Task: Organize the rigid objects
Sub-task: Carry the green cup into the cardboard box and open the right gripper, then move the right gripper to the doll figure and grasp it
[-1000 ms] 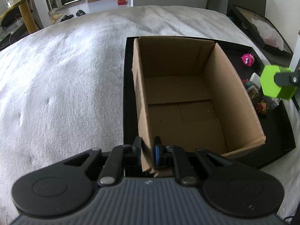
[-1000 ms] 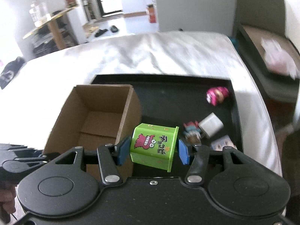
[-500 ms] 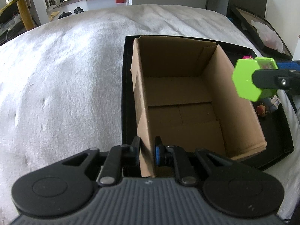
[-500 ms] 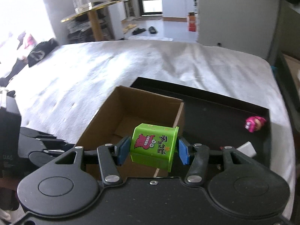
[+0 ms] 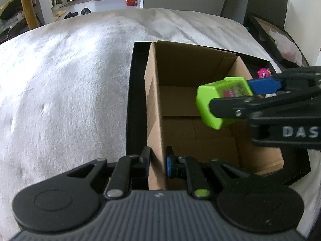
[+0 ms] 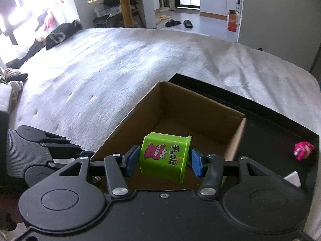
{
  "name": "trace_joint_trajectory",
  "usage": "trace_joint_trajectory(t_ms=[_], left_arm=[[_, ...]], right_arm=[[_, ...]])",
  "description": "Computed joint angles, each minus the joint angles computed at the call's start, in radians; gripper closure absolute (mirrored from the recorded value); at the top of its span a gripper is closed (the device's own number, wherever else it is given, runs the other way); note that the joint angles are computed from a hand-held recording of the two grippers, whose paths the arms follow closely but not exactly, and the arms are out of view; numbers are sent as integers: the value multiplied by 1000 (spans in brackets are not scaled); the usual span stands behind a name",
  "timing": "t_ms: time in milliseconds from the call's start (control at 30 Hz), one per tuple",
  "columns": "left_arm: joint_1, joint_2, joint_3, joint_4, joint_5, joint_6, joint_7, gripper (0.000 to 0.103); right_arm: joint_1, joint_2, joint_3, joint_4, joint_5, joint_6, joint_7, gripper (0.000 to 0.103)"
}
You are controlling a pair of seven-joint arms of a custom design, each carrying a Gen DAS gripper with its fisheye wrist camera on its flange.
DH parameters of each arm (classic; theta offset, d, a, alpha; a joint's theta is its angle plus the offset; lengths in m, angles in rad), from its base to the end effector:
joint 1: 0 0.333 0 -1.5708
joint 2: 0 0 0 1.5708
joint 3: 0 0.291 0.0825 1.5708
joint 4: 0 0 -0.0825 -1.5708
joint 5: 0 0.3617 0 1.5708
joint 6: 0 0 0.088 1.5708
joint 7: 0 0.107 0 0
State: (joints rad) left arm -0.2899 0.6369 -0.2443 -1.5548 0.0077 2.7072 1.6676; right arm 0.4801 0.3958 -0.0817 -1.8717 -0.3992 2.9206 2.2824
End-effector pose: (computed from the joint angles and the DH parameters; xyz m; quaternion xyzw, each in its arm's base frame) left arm 0.6281 -0.3331 0.3351 -0.4698 0.8405 -0.2545 0.0896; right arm 0.5879 0.2793 0.3656 -0.6878 0.6446 -0.1852 0.2777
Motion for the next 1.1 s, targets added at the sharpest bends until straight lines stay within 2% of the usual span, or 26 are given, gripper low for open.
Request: trace_joint_trajectory(t_ms=[200, 267, 333, 400, 533, 667, 800, 1000, 1100], left_arm=[[5, 1, -3, 2, -14, -3, -11, 89], [4, 2, -2, 2, -12, -2, -13, 89], [5, 2, -4, 2, -13, -2, -12, 89], [9, 1, -7, 1, -16, -3, -9, 90], [5, 0, -3, -1, -13, 1, -13, 89], [4, -1, -3, -1, -11, -1, -12, 89], [3, 2, -2, 5, -7, -6, -9, 89], [-4, 7, 5, 19, 6, -23, -9, 89], [-14, 8, 13, 31, 20, -38, -14, 86]], right_arm=[[4, 26, -11, 12, 19, 25, 19, 50], [-7, 32, -1, 7, 37, 53, 9, 48], [-4, 33, -3, 3, 53, 61, 10, 41], [17, 30, -25, -2, 49, 56, 28, 41], [21, -3, -30, -42, 55, 57, 56, 40], [55, -57, -73, -97, -7, 62, 134, 35], [57, -117, -87, -155, -82, 57, 223, 34], [63, -199, -120, -231, -280, 47, 443, 29], [42, -226, -111, -261, -345, 36, 518, 29]])
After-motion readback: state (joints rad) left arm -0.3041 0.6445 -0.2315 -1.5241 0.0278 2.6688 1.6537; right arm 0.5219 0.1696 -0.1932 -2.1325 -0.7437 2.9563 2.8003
